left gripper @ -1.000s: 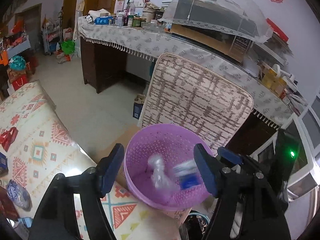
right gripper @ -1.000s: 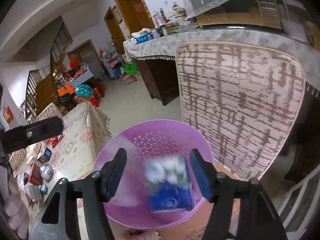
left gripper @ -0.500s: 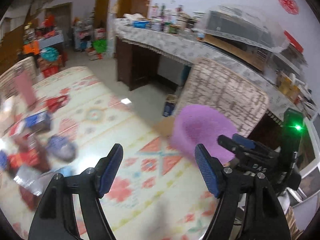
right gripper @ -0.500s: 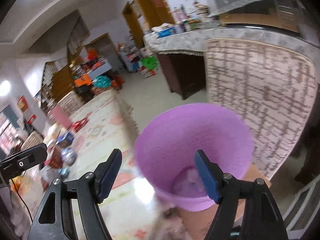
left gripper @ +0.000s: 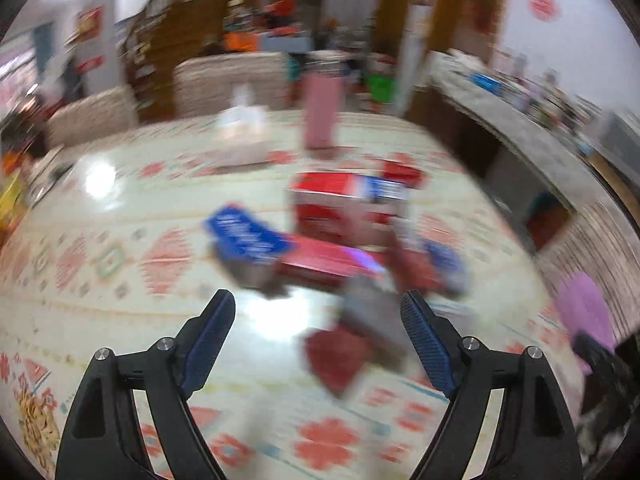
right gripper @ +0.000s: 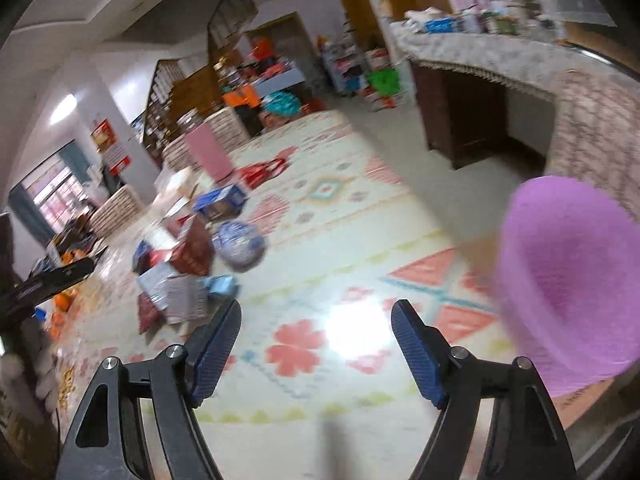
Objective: Collect trash
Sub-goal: 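Grasp the white medicine box with the right tool while the left tool grasps the blue box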
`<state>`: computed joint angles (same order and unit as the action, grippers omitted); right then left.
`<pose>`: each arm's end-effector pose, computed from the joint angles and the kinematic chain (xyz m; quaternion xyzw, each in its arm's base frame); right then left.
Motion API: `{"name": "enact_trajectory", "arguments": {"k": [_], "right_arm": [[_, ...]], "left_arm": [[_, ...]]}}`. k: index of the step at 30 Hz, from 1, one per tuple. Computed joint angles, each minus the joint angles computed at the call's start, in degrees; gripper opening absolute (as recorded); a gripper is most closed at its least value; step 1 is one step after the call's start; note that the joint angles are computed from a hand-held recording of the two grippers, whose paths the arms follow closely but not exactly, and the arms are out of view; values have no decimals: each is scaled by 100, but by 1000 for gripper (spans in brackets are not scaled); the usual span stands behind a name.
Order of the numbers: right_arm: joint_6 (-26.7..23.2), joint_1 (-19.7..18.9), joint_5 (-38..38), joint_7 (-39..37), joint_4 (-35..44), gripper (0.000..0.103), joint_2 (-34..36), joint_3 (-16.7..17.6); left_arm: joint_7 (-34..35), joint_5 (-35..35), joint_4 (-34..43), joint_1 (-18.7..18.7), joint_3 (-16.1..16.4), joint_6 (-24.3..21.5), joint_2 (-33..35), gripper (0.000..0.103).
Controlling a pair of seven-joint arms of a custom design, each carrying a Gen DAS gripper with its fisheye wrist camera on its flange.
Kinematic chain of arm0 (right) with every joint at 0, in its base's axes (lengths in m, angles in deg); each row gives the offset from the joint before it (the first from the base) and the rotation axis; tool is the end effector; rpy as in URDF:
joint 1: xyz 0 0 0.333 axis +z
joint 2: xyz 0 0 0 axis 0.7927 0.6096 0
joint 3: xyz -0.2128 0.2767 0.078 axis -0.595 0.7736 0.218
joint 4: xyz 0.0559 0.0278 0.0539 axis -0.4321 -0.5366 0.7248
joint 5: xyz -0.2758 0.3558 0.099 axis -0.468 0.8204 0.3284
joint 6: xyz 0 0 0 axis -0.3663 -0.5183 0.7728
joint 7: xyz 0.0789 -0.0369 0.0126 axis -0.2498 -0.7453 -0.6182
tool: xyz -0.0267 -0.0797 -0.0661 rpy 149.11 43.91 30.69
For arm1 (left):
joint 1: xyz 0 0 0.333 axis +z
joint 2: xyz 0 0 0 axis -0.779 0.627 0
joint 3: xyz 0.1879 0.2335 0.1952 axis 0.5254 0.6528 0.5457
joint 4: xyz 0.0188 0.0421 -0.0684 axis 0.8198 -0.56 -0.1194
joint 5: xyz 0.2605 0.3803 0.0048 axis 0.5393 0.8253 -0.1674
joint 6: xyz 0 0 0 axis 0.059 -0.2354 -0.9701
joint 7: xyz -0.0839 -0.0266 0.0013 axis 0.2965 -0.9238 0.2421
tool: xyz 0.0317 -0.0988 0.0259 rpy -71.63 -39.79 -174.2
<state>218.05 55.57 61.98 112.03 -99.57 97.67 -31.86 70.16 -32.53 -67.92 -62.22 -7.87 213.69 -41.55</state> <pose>0.6968 0.1565 0.3618 -0.6582 0.6265 -0.1002 0.4053 0.6967 -0.1681 0.4116 -0.7365 0.5728 -0.2636 0.2449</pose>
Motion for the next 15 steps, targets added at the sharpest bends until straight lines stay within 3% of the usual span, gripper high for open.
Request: {"name": "enact_trajectory", "arguments": {"k": [3,6,9,12,15], "right_arm": [[-186,193,-436,329,139,82,139,-71],[-216,241,-706,509,226,82,238,-25],[-207,218,-865,708,271,82,319,44],[-263,198,-1081,986,254,82,353,32],[-253,232,-1393,1292,252,82,397,-19]], "left_arm": [[284,-642,109,371,-85,27,189,84],[1162,-1952,369,950,-531,176,547,84],[1769,-2829,706,1263,-816,195,901,84],[2195,-3309,1141,1321,-919,-80,1239,85],[2345,-3393,1591,1070,-648,-406,1544,85]]}}
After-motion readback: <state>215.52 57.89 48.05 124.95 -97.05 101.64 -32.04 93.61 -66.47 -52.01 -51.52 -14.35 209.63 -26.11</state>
